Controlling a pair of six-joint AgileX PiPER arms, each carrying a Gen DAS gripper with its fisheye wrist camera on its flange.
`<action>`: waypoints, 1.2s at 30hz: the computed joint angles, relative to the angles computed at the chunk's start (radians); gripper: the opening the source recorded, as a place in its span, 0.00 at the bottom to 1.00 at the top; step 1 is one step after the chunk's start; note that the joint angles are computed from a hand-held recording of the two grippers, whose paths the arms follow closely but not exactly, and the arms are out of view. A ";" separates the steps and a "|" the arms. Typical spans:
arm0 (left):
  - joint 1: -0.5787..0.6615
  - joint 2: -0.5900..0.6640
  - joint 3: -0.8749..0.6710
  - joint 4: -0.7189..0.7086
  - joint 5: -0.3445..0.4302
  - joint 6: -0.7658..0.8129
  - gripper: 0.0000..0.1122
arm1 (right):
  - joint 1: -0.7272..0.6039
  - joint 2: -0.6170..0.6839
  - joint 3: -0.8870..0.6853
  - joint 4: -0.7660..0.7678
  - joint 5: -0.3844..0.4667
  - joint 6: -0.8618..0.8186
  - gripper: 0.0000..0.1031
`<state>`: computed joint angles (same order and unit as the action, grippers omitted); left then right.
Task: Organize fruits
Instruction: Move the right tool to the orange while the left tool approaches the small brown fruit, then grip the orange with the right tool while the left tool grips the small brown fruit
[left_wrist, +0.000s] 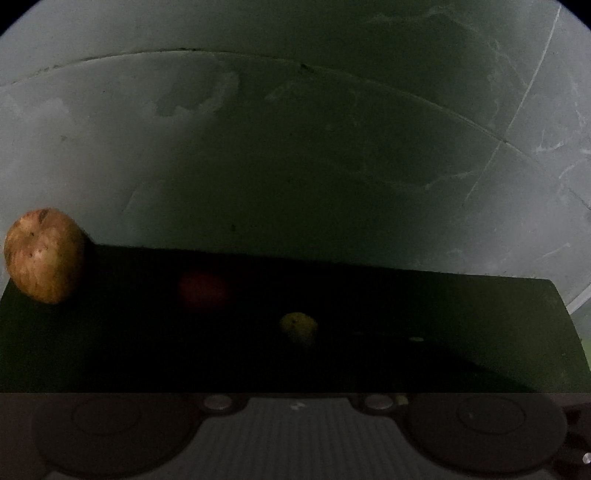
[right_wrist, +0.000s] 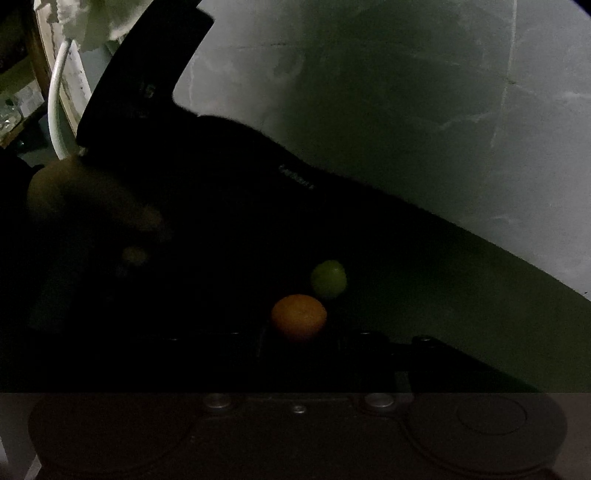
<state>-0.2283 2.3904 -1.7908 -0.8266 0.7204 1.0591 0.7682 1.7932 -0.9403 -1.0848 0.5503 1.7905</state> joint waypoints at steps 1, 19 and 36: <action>-0.001 -0.013 0.021 -0.005 -0.008 0.009 0.26 | 0.000 -0.005 -0.003 0.001 0.004 -0.006 0.34; 0.001 -0.550 0.630 -0.206 -0.158 0.172 0.26 | 0.294 -0.439 0.222 0.008 0.274 -0.002 0.33; -0.205 -1.155 1.253 0.072 -0.449 -0.389 0.26 | 0.878 -0.644 0.398 0.136 0.575 0.183 0.33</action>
<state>-0.4337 1.2358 -0.5381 -0.7549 0.2716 0.6702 1.6459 1.1492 -0.5425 -0.9490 1.1250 1.9736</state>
